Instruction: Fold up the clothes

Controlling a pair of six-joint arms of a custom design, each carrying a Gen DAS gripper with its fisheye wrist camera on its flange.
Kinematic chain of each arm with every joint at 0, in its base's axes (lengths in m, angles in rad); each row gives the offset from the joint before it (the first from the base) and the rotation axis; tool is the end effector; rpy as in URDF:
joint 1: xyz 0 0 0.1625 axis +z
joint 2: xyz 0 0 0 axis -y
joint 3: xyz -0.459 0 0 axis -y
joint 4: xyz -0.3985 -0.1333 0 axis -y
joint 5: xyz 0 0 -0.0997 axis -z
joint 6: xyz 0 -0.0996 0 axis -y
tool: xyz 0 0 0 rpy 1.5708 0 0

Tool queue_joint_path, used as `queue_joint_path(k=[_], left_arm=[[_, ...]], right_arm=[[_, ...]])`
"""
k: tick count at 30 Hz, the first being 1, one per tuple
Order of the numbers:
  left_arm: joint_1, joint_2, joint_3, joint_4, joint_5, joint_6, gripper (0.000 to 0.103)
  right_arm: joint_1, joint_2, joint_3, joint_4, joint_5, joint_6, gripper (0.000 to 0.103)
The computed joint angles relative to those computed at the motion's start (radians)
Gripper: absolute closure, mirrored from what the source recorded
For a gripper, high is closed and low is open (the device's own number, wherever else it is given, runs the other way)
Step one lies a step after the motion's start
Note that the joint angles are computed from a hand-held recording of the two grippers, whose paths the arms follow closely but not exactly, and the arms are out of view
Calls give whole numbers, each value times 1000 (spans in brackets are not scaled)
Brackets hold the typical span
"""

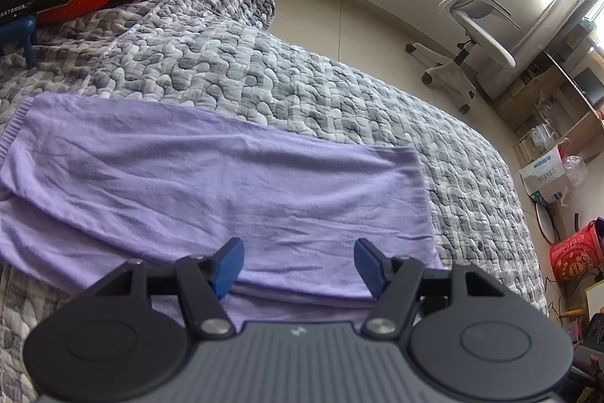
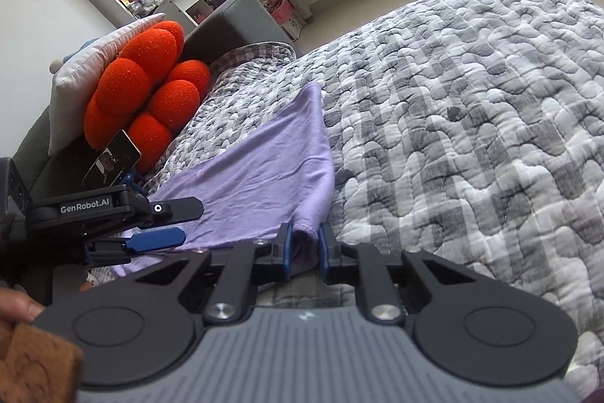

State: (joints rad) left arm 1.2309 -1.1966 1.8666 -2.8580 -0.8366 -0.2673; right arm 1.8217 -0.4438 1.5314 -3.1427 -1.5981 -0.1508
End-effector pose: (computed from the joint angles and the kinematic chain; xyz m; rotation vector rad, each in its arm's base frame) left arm -0.0129 -0.6363 0.3397 -0.2097 2.4411 -1.0193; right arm 0.3088 -0.6789 -0.0350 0.5979 -2.9880 0.7538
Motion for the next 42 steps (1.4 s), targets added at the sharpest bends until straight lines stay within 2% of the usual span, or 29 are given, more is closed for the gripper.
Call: queue_joint_path(k=[2, 3, 5, 14, 22, 30, 33, 38, 42], left_arm=[[1, -1, 0, 8, -5, 3, 37], [1, -1, 0, 12, -6, 6, 37], [1, -2, -1, 21, -12, 8, 37], [2, -1, -4, 25, -14, 1, 37], [4, -1, -9, 29, -8, -4, 37], [4, 0, -12, 40, -6, 0, 37], [4, 0, -11, 40, -3, 0, 37], [4, 1, -12, 40, -3, -3, 37], [5, 0, -14, 41, -6, -8, 37]], right_arm=[[0, -1, 4, -9, 1, 11, 84], [-1, -1, 5, -10, 4, 16, 80], [-3, -1, 7, -13, 10, 27, 80], [4, 11, 5, -41, 25, 38, 80], [8, 24, -2, -62, 6, 42, 83], [1, 23, 4, -65, 24, 83, 80], [4, 23, 7, -78, 19, 70, 80], [10, 26, 10, -100, 11, 64, 85], [9, 28, 6, -92, 14, 73, 81]])
